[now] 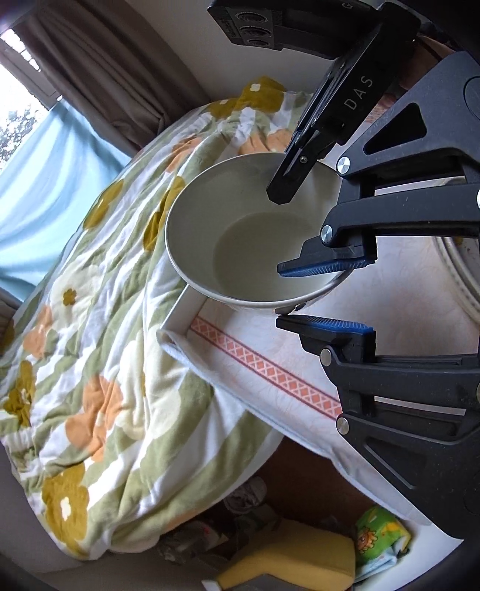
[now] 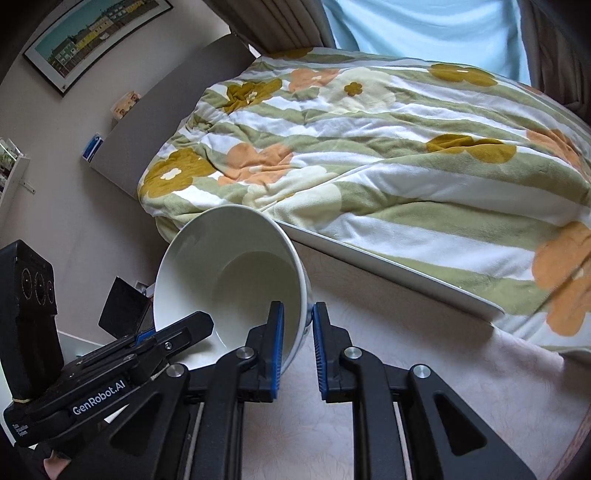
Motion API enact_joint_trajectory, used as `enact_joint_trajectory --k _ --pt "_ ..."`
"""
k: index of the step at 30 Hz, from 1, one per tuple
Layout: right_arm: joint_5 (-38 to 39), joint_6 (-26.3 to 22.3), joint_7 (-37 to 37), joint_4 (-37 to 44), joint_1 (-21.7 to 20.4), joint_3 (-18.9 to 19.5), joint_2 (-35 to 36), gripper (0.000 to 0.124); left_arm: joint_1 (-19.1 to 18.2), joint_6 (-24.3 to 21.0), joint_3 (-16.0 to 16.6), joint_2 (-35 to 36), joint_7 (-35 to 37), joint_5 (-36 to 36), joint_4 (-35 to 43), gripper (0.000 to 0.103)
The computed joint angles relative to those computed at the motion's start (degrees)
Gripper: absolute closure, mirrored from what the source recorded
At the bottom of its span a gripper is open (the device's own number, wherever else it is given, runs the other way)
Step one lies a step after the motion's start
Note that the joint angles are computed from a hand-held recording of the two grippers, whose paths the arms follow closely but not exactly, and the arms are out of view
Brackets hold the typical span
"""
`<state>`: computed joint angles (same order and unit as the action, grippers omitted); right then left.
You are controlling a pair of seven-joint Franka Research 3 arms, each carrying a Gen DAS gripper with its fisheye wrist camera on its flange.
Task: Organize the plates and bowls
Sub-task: 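Carry the small white bowl over the cream bowl and lower it inside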
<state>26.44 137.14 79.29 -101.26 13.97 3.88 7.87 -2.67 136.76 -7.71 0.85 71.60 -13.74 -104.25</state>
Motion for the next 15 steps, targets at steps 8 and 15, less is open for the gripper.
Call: enact_joint_trajectory --k 8,15 --pt "-0.4 4.2 2.4 -19.3 -2.5 -2.6 -20.8 0.110 -6.0 -1.9 -3.0 -7.3 -0.3 0.0 -3.1 0.087" --pt "-5.7 -0.1 7.7 -34.1 -8.8 -5.3 -40.0 0.110 -13.8 -3.8 -6.6 -9.1 -2.3 1.1 -2.8 0.087"
